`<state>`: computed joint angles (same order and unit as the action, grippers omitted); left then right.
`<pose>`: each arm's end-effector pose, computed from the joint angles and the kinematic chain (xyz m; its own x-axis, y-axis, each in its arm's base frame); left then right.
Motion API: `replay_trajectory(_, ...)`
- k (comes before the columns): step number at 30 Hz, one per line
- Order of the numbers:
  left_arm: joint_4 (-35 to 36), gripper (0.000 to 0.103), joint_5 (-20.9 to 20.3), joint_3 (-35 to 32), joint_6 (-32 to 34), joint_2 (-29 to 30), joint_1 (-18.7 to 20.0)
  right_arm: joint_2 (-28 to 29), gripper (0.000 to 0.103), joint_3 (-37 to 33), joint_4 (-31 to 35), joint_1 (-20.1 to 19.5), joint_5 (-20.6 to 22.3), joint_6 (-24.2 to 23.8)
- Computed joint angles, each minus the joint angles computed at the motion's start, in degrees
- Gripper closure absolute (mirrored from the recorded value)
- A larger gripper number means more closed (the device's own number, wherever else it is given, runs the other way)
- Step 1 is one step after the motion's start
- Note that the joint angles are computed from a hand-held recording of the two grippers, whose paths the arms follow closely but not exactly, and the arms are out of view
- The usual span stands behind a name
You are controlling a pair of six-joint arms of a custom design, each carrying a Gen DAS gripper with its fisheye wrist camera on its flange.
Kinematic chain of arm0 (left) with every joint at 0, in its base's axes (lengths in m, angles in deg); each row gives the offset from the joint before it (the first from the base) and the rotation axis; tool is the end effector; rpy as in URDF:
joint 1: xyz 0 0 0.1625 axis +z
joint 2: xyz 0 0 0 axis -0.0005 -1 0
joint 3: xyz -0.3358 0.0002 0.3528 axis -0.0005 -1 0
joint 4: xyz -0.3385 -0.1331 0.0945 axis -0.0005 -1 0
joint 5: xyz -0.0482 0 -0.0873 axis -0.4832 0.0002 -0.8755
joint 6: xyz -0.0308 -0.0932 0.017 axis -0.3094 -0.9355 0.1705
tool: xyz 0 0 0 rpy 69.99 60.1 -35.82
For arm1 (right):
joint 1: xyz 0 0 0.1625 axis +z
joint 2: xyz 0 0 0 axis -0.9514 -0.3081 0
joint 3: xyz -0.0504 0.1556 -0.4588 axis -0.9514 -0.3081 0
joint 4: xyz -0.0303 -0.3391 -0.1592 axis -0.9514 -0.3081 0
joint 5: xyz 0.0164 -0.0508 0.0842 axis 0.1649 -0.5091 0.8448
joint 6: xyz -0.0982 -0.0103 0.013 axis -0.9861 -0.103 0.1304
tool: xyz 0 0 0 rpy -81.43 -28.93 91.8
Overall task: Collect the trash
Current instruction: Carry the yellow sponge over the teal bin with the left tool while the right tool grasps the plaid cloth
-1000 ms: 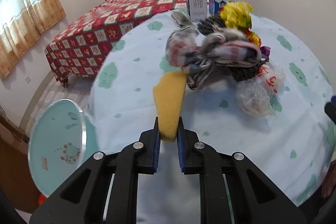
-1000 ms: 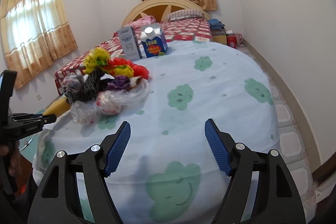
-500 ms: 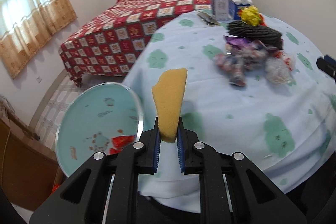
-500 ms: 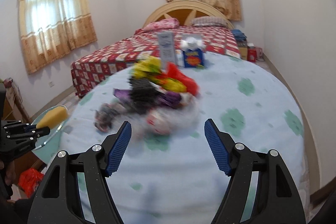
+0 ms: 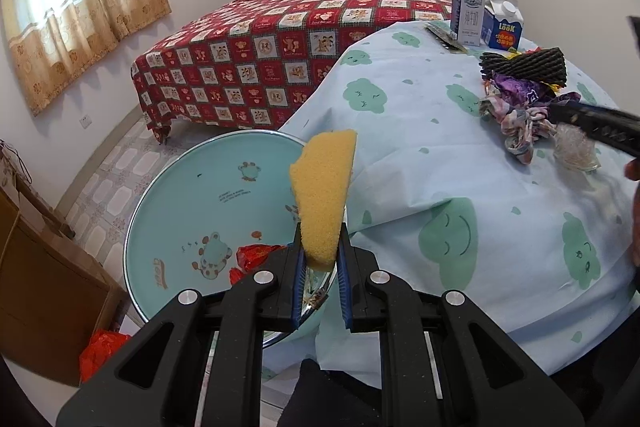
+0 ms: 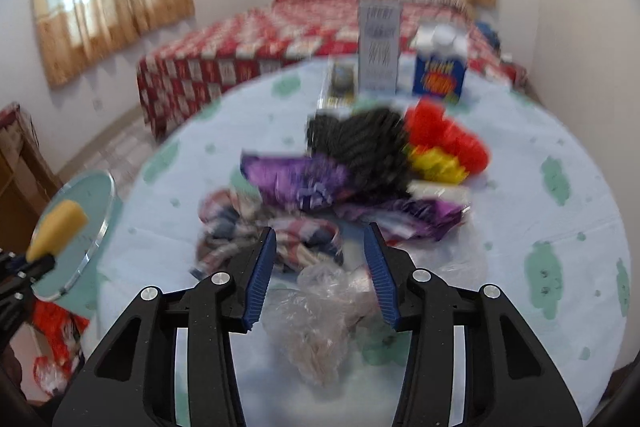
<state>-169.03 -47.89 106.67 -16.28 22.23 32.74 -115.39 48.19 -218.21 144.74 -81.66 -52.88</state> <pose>-0.2016 -0.3932 -0.0389 -0.5939 -0.0362 -0.8037 0.5147 0.7507 -0.4142 -0.0340 -0.5237 0.1637 -0.7444 -0.2619 0.6143 -0.5888 0.6913 -0.4187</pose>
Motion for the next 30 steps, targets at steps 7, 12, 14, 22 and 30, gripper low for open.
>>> replay_trajectory(7, -3.26, 0.089, 0.08, 1.47, 0.62, -0.31, 0.27, 0.47, 0.082, -2.3, 7.05, 1.07, -2.69, 0.86)
replay_trajectory(12, -2.69, 0.089, 1.28, 2.66, -1.47, -1.71, -0.5, -0.09, 0.098, 0.23, 3.85, 0.52, -0.13, 0.29)
replay_trajectory(14, -1.89, 0.089, 1.72, 3.14, -2.67, -2.39, -0.87, -0.41, 0.098, 1.32, 2.32, 0.58, 1.39, 0.11)
replay_trajectory(22, 0.21, 0.089, 2.4, 4.13, -4.87, -3.92, -1.78, -2.22, 0.099, 3.87, 1.38, 1.83, 3.76, -0.75)
replay_trajectory(30, 0.57, 0.089, 2.0, 4.42, -5.38, -4.23, -1.7, 0.61, 0.046, 1.04, 1.15, 2.53, -1.84, -1.23)
